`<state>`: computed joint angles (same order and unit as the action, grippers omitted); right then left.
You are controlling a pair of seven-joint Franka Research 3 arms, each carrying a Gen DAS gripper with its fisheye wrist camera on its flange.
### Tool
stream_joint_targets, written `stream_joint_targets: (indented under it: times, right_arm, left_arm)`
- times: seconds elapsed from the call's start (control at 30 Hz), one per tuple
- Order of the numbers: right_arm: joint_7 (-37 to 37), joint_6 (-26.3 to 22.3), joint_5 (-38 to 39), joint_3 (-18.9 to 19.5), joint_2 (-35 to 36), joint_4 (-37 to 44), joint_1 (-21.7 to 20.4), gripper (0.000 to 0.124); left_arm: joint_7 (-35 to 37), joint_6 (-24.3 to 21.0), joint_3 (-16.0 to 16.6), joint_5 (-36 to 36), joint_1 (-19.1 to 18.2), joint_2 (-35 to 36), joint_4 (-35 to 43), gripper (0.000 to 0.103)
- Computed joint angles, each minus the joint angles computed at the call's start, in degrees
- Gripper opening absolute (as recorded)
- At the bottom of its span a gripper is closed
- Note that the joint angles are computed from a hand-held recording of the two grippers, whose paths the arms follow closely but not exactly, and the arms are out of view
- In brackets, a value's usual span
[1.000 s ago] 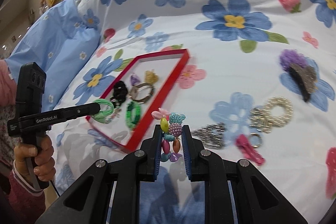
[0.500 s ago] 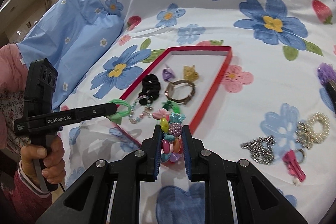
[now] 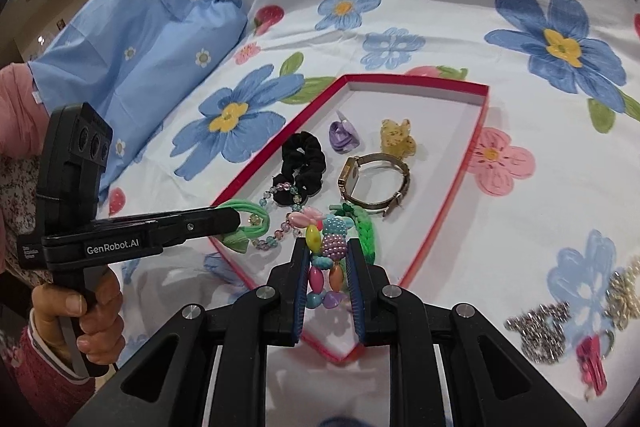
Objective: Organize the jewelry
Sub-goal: 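Carry the hair tie and bead bracelet into the red tray and open both tools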
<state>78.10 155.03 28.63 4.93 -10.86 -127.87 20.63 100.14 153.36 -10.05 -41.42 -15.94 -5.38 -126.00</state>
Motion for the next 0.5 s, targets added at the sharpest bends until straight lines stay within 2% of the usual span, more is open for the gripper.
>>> stream_joint_targets:
  times: [0.27,0.5]
  right_arm:
    - [3.1,-2.9,-4.9,0.7,5.3,3.7,-0.9,0.019]
    - [2.5,-3.4,-4.8,0.6,6.0,4.2,-0.9,0.022]
  left_arm:
    - [-1.5,-0.8,-0.6,2.2,1.7,3.1,1.4,0.011]
    - [-3.1,-0.6,-1.2,4.1,2.6,3.6,1.4,0.014]
